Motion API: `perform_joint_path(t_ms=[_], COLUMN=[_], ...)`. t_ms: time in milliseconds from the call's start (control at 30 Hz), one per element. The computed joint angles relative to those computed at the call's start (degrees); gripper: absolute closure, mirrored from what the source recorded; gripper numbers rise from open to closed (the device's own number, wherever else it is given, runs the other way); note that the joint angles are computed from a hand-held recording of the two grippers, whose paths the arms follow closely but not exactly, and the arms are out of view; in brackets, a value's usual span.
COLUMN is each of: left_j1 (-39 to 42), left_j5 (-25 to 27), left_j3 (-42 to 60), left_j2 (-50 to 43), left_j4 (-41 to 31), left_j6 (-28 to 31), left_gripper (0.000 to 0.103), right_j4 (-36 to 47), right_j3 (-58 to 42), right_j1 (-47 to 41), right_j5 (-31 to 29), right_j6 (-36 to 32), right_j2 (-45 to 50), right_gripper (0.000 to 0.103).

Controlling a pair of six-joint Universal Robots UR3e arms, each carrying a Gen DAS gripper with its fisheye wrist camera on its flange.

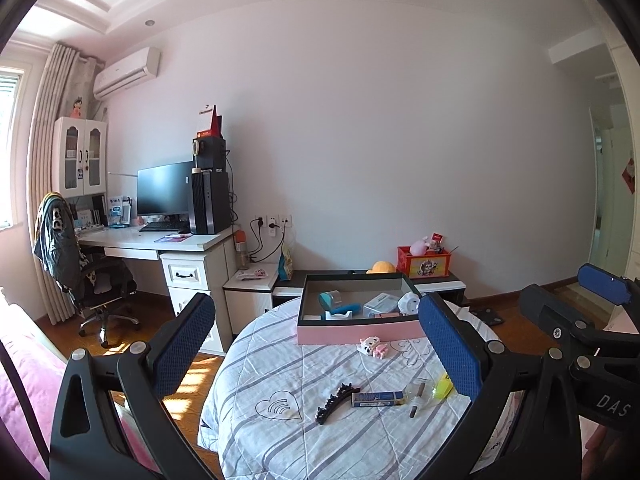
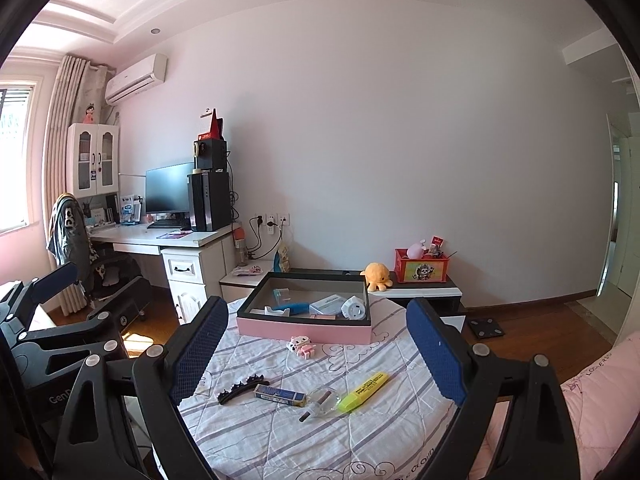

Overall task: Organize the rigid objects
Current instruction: 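Withdraw both tools from the box back toward the items, then grasp the pink-white block figure with the left tool while the right tool grasps the yellow marker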

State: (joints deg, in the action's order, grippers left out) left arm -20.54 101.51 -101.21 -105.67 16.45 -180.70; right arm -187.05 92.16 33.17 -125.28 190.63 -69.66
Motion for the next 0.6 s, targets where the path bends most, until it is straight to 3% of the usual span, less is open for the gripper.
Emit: perform_joint_path(t_ms=[400,600], left_j1=[0.0,1.8], left_j5=[-1.7,-7.5], left_j3=[7.2,13.2], left_j2=[-8.5,-14.3], left_j4=[-4.3,-12.5], left_j6=[0.7,0.6], left_gripper=[0.0,0.0], right_j4=[1.6,2.6], right_j3=[2.0,3.9], right_j1=[-4.7,-9.0], right_j5=[4.7,9.2], right_j6=[3.0,5.1], right_j2=[1.6,3.5], right_gripper=[0.011,0.011])
